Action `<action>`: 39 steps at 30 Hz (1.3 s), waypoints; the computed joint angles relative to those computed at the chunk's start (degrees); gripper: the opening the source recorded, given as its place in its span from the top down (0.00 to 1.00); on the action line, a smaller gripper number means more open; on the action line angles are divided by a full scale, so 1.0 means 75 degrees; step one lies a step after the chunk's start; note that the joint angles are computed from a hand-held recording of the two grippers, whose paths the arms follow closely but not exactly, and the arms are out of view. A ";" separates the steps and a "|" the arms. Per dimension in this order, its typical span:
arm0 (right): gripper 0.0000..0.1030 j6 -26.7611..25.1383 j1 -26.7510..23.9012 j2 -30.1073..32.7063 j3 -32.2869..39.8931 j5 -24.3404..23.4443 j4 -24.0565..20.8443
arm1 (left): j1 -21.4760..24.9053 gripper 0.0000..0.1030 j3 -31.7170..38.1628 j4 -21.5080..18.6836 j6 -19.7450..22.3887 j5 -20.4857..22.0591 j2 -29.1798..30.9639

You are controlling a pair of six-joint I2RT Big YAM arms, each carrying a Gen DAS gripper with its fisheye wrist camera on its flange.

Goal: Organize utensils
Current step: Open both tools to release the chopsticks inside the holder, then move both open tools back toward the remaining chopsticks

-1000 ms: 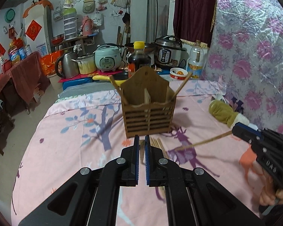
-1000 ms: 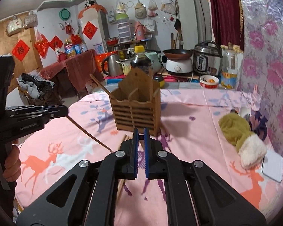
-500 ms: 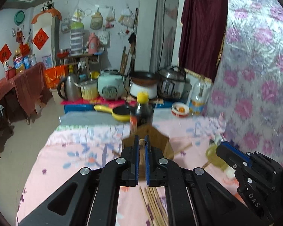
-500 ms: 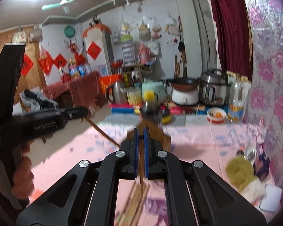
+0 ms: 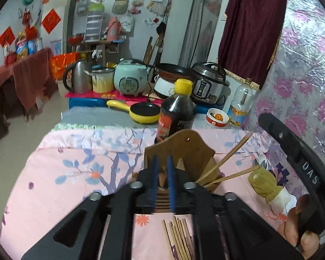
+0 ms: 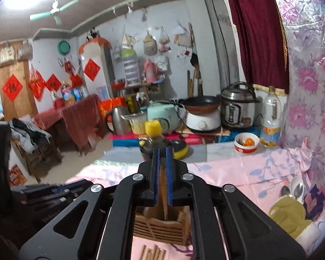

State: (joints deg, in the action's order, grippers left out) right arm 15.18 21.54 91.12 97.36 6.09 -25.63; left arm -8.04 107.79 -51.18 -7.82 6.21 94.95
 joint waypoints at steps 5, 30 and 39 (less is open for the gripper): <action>0.82 -0.0097 0.0022 -0.0728 -0.0916 0.0129 0.0659 | 0.0051 0.43 -0.0852 0.0718 -0.0291 -0.0343 -0.0595; 0.19 0.0692 -0.0182 -0.2491 -0.4156 -0.0605 -0.0763 | -0.0554 0.08 -0.4885 0.0703 0.0786 -0.0394 -0.2470; 0.17 0.1505 -0.0629 -0.2235 -0.4057 -0.1658 -0.1172 | -0.1008 0.08 -0.4824 0.0293 0.1449 -0.0462 -0.2072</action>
